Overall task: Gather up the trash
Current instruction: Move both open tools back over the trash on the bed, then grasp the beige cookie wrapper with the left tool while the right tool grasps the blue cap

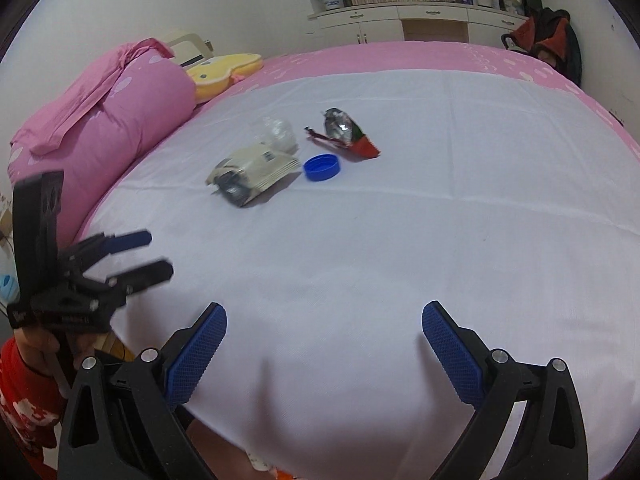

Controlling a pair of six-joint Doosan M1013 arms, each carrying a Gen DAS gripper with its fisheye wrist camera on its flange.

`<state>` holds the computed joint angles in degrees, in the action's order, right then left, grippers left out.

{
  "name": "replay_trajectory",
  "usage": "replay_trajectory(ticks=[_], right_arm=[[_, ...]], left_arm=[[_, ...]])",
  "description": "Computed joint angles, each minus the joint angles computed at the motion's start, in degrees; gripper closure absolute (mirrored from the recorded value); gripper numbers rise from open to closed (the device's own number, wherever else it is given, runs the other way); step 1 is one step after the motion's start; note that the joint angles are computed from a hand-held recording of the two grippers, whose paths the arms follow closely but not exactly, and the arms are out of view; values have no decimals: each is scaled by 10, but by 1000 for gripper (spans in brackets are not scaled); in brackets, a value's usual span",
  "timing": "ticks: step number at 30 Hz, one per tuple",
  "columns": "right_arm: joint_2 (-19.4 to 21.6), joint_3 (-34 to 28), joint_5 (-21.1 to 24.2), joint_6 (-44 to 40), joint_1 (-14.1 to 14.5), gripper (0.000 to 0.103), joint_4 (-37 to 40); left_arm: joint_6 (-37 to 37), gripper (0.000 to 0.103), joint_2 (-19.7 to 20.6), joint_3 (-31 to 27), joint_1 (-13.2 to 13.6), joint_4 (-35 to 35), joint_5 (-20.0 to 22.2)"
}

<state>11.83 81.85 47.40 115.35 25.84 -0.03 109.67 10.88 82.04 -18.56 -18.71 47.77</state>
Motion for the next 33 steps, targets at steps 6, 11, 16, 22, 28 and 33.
replay_trajectory(ticks=[6,11,16,22,28,33], right_arm=[[7,4,-10,-9,-18,4,18],[8,10,-16,-22,-27,4,31],[10,10,-21,-29,-31,4,34],[18,-2,-25,-39,-31,4,30],[37,-28,-28,-42,-30,4,18],[52,-47,-29,-36,-28,4,17]], left_arm=[[-6,5,49,-58,-13,41,-27],[-7,5,90,-104,-12,37,-13],[-21,7,129,-144,-2,0,32],[-3,33,128,-133,6,-34,14],[14,62,122,-125,13,-57,10],[42,101,110,-111,18,-88,0]])
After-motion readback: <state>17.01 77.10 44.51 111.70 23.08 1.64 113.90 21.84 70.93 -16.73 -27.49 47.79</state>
